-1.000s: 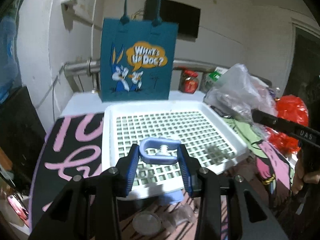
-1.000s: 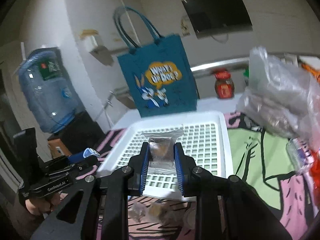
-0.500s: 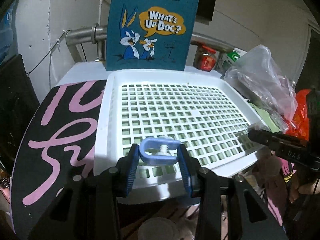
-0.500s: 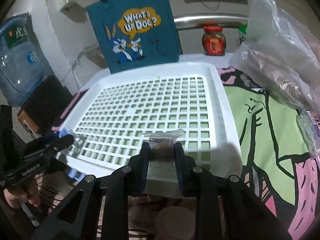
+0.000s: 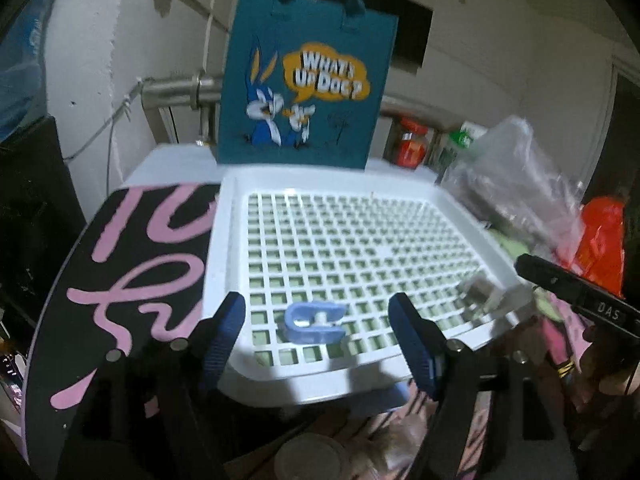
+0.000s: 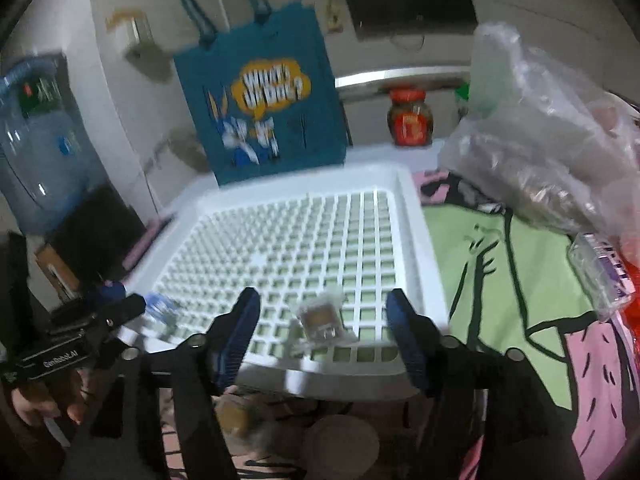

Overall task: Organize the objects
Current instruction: 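Set the blue clip on the white tray while the right gripper places the bag, then move both grippers back from the tray toward the round containers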

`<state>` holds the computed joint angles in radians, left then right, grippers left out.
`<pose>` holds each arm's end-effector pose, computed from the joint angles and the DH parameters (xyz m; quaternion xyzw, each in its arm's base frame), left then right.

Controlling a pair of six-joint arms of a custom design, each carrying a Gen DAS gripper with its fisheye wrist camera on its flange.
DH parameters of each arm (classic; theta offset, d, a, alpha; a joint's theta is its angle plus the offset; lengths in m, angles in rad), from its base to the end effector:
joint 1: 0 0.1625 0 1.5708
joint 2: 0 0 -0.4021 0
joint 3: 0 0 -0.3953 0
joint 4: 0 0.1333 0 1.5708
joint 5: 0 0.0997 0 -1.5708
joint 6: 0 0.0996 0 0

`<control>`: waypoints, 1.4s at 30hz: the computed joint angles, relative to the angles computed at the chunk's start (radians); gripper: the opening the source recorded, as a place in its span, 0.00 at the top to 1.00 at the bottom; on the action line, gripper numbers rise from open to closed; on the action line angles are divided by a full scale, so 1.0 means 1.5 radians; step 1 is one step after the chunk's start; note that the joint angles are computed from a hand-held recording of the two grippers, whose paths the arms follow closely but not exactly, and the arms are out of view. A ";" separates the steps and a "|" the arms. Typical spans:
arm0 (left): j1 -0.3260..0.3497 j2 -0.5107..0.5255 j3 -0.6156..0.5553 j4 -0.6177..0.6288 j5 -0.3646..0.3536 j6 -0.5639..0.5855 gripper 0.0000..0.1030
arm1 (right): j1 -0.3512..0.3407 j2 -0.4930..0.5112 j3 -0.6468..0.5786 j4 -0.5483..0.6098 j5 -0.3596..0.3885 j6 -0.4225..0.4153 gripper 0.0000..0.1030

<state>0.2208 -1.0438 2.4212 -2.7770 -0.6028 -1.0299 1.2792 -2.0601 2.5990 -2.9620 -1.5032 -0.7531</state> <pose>-0.3108 -0.2905 0.0495 0.1798 0.8643 -0.4023 0.2426 0.0505 -0.3187 0.3242 0.2217 -0.8827 0.3734 0.1795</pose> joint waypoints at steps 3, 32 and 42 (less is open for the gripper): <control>-0.022 -0.029 0.014 0.024 0.014 -0.027 0.28 | -0.048 -0.087 0.008 0.050 0.092 -0.004 0.30; -0.106 -0.114 0.064 0.249 -0.071 -0.224 0.28 | -0.191 -0.335 0.080 0.222 0.132 -0.171 0.27; -0.083 -0.095 0.048 0.278 -0.108 -0.224 0.43 | -0.121 -0.258 0.094 0.138 0.017 -0.175 0.48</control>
<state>0.0966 -1.1870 2.4930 -2.3603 -0.7646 -1.3662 1.0976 -2.4468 2.7395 -2.7555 -1.4779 -1.0163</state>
